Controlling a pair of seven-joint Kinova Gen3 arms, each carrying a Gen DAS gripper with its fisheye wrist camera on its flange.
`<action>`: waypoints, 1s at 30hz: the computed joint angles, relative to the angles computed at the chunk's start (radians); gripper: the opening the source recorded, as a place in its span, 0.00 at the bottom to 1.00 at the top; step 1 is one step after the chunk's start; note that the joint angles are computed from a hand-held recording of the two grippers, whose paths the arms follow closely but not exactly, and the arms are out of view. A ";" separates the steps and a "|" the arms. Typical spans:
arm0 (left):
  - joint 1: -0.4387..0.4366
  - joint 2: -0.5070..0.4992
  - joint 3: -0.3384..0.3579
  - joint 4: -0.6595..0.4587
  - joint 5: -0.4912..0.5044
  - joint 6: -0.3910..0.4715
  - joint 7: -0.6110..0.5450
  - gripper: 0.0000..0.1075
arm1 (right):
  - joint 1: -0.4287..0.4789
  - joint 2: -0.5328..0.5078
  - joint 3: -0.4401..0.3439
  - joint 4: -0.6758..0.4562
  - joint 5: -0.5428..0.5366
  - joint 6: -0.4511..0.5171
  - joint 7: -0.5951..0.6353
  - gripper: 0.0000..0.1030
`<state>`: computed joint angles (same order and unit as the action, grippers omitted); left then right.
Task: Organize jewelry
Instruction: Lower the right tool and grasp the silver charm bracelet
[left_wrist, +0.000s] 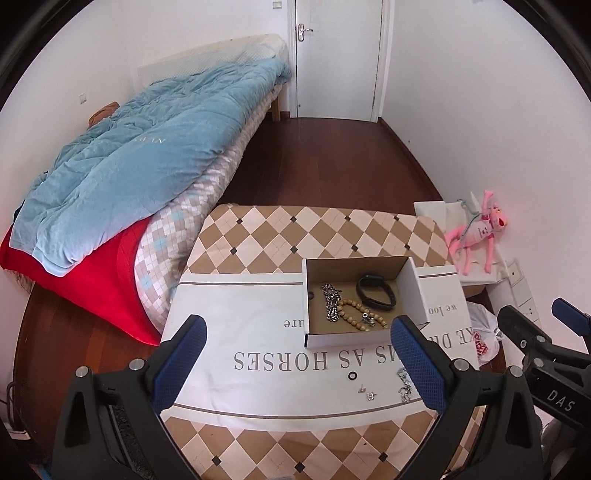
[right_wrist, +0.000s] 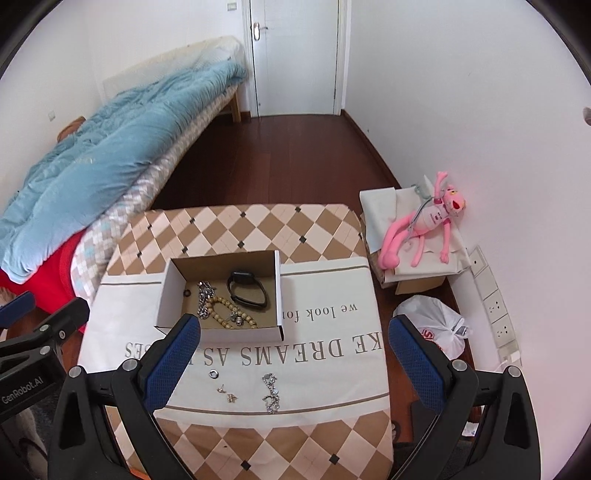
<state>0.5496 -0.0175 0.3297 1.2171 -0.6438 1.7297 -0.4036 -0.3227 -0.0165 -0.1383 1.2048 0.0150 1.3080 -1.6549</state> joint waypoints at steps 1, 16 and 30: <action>0.002 -0.003 0.002 -0.004 -0.001 0.004 0.001 0.95 | 0.003 -0.005 0.003 -0.003 -0.008 0.003 0.005 1.00; 0.017 0.027 -0.029 0.185 0.123 -0.038 0.119 0.95 | 0.065 0.020 0.041 0.228 -0.139 -0.030 0.070 0.75; -0.033 0.061 -0.072 0.417 0.311 -0.229 0.095 0.95 | 0.011 0.070 0.000 0.508 -0.105 -0.238 0.063 0.44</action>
<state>0.5169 0.0440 0.2573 1.6343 -0.3323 1.5008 -0.3091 -0.3120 0.0534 -0.1384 1.7127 -0.0904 1.0700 -1.5918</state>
